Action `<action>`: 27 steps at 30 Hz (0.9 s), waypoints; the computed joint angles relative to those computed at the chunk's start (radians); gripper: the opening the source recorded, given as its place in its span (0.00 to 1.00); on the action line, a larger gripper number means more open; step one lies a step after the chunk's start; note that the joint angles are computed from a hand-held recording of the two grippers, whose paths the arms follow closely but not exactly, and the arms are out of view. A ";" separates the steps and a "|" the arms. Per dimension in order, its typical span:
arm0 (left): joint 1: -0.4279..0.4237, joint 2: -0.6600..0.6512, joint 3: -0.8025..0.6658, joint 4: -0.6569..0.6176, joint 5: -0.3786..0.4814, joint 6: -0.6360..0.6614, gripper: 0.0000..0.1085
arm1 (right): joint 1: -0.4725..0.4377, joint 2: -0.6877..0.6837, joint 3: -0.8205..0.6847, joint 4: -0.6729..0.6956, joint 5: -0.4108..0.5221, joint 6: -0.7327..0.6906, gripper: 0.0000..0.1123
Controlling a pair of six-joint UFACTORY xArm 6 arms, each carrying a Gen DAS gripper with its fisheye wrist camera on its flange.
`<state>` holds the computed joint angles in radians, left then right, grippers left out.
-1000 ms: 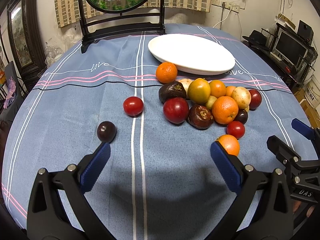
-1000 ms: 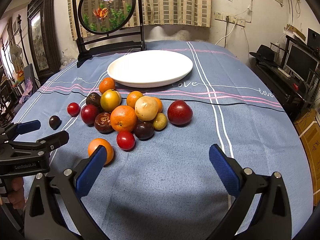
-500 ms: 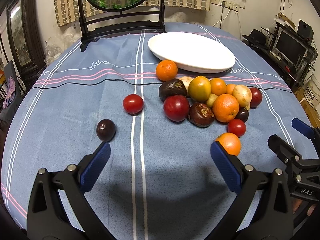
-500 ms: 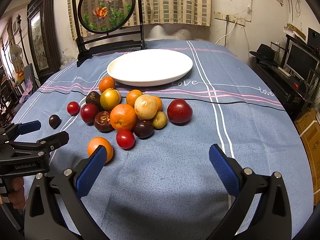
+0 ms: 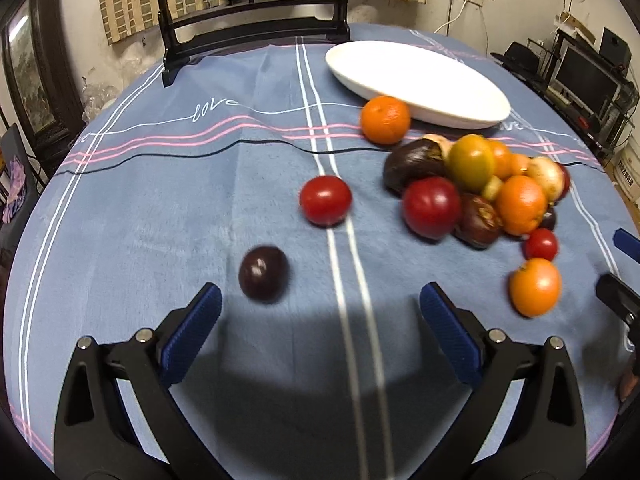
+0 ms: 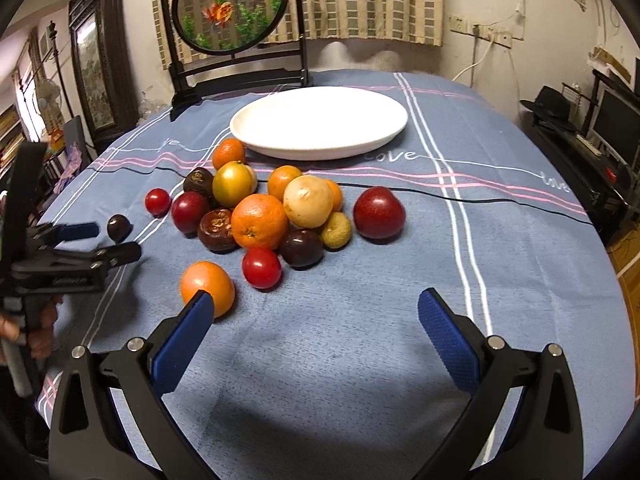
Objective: Organize fruits
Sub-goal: 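Grasp the small dark plum with the left gripper while the right gripper grasps a tangerine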
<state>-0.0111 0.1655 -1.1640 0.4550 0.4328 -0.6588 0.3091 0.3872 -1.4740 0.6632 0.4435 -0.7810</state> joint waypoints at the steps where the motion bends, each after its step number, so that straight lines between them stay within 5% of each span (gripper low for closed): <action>1: 0.005 0.015 -0.016 -0.014 -0.004 0.023 0.87 | 0.000 0.003 -0.007 -0.003 0.010 -0.004 0.90; 6: 0.017 0.099 -0.129 -0.026 0.026 0.079 0.77 | 0.000 0.008 -0.028 0.004 0.052 -0.046 0.90; 15: 0.050 0.004 0.006 -0.119 -0.026 0.116 0.71 | 0.006 0.021 -0.065 0.008 0.152 -0.105 0.90; 22: 0.077 0.025 -0.001 -0.119 -0.049 0.106 0.26 | 0.026 0.017 -0.063 -0.013 0.156 -0.101 0.90; 27: 0.078 0.003 0.026 -0.093 -0.077 0.071 0.25 | 0.028 0.011 -0.058 -0.052 0.176 -0.090 0.90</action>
